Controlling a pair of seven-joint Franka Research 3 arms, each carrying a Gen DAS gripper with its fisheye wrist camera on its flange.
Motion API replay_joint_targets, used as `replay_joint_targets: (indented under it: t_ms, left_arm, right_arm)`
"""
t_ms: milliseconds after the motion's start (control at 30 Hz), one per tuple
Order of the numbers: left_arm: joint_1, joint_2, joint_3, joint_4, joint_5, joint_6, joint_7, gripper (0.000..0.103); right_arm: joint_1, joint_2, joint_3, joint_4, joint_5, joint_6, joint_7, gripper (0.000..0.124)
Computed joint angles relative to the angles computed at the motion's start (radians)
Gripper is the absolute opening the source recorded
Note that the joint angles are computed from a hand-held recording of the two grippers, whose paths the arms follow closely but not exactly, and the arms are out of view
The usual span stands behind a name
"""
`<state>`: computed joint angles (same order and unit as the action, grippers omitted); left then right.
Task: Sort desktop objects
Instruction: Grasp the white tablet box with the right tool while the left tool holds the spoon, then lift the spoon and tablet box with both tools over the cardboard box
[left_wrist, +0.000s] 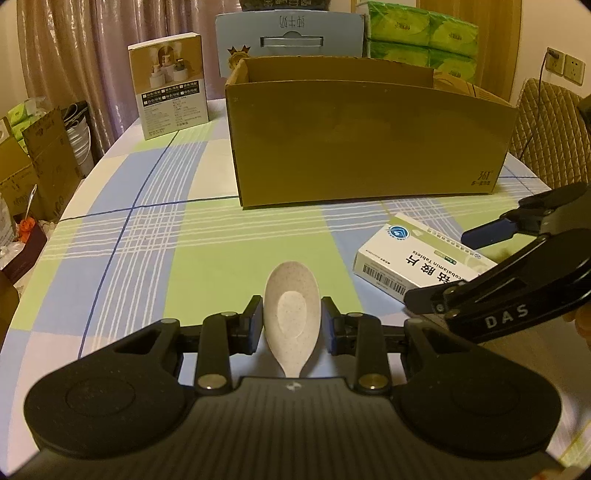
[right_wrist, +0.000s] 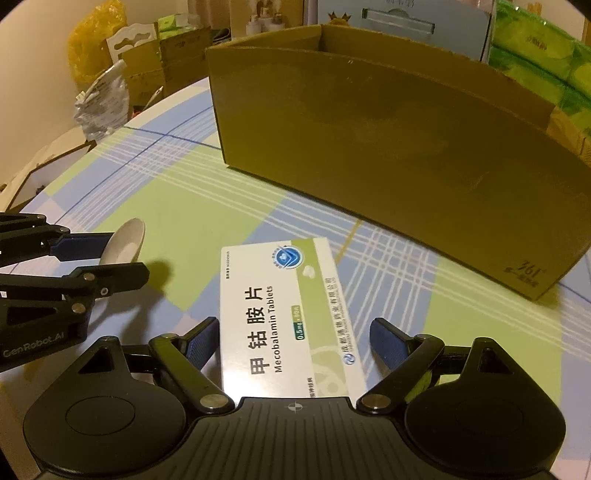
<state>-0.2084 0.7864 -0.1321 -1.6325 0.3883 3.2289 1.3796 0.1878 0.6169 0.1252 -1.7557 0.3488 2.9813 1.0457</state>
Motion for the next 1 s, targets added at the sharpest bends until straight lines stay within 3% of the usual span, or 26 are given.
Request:
replay_joint_targets:
  t_ms: [133, 167, 267, 533, 700, 800, 1000]
  left_arm:
    - [0.012, 0.002, -0.016, 0.003, -0.005, -0.007, 0.002, 0.027]
    - [0.015, 0.002, -0.019, 0.002, -0.005, -0.009, 0.004, 0.027]
    - [0.019, 0.002, -0.025, 0.001, -0.006, -0.012, 0.006, 0.027]
    - [0.021, -0.009, -0.027, -0.001, -0.013, -0.005, 0.005, 0.027]
    - [0.021, -0.015, -0.035, 0.008, -0.014, -0.003, 0.004, 0.027]
    - [0.027, -0.019, -0.054, 0.01, -0.008, -0.004, 0.015, 0.027]
    - [0.087, -0.017, -0.146, 0.008, -0.009, -0.034, 0.062, 0.027]
  right_arm:
    - [0.018, 0.009, -0.019, 0.015, -0.015, -0.005, 0.009, 0.082]
    - [0.002, 0.008, 0.0, 0.016, -0.006, -0.013, 0.0, 0.07]
    - [0.023, -0.004, -0.026, 0.015, -0.002, -0.027, 0.048, 0.069]
    - [-0.086, -0.045, 0.106, -0.039, 0.116, 0.059, -0.001, 0.069]
    - [-0.086, -0.066, 0.108, -0.07, 0.146, 0.095, -0.007, 0.069]
    - [-0.078, -0.074, 0.091, -0.081, 0.153, 0.11, 0.016, 0.069]
    - [-0.084, -0.114, 0.081, -0.141, 0.161, 0.135, 0.054, 0.069]
